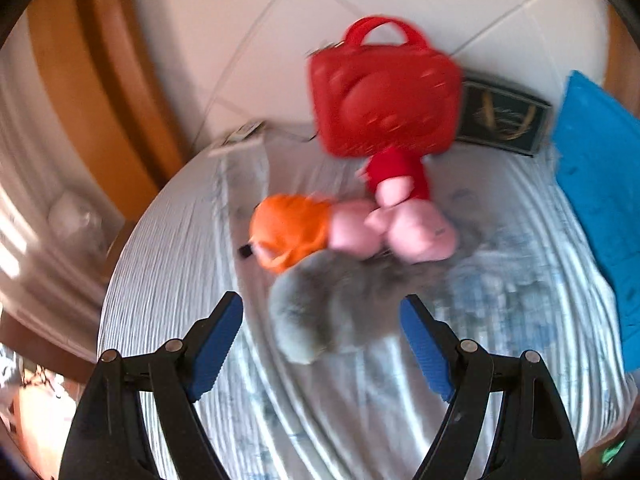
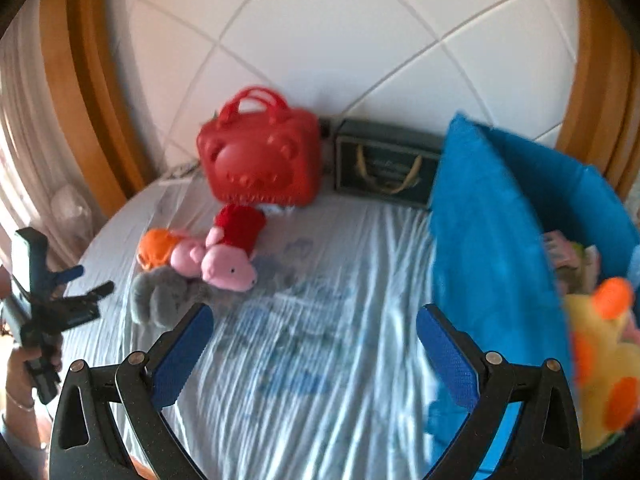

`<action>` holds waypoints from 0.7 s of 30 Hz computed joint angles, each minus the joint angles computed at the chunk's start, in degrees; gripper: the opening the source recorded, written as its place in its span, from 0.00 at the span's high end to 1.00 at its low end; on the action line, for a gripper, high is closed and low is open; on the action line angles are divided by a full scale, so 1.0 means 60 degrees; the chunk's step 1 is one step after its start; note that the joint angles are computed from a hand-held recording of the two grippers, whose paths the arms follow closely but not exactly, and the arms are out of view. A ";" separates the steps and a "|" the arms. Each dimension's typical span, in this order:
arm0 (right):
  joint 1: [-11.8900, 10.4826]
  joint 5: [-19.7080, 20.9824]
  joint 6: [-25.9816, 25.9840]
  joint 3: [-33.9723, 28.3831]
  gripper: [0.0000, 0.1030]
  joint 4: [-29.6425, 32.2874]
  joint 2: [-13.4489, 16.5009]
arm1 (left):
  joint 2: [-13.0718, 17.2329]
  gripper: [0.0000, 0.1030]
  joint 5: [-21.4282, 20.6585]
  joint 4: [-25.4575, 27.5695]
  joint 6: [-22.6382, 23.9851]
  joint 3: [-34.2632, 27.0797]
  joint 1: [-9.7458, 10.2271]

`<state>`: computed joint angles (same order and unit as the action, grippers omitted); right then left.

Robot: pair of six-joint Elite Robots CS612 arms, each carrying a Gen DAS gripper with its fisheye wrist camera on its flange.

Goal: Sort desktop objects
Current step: 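Return both tools to the plush toys on the bed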

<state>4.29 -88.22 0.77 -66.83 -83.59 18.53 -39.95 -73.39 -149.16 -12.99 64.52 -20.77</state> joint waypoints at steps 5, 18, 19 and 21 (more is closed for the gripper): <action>0.0219 0.0000 0.0173 0.0996 0.00 -0.0084 -0.0162 | 0.0414 0.22 -0.0480 0.0545 -0.0250 -0.0408 0.0323; 0.0507 0.0066 -0.0117 0.5211 0.00 -0.1234 -0.1599 | 0.2699 0.22 -0.1965 0.3864 -0.0199 -0.4173 0.0713; 0.0515 0.0039 -0.0208 0.5887 0.00 -0.1445 -0.1876 | 0.2923 0.22 -0.2026 0.4219 -0.0188 -0.4574 0.0728; 0.0534 0.0042 -0.0329 0.6957 0.00 -0.1820 -0.2322 | 0.3361 0.22 -0.2111 0.4937 -0.0149 -0.5351 0.0734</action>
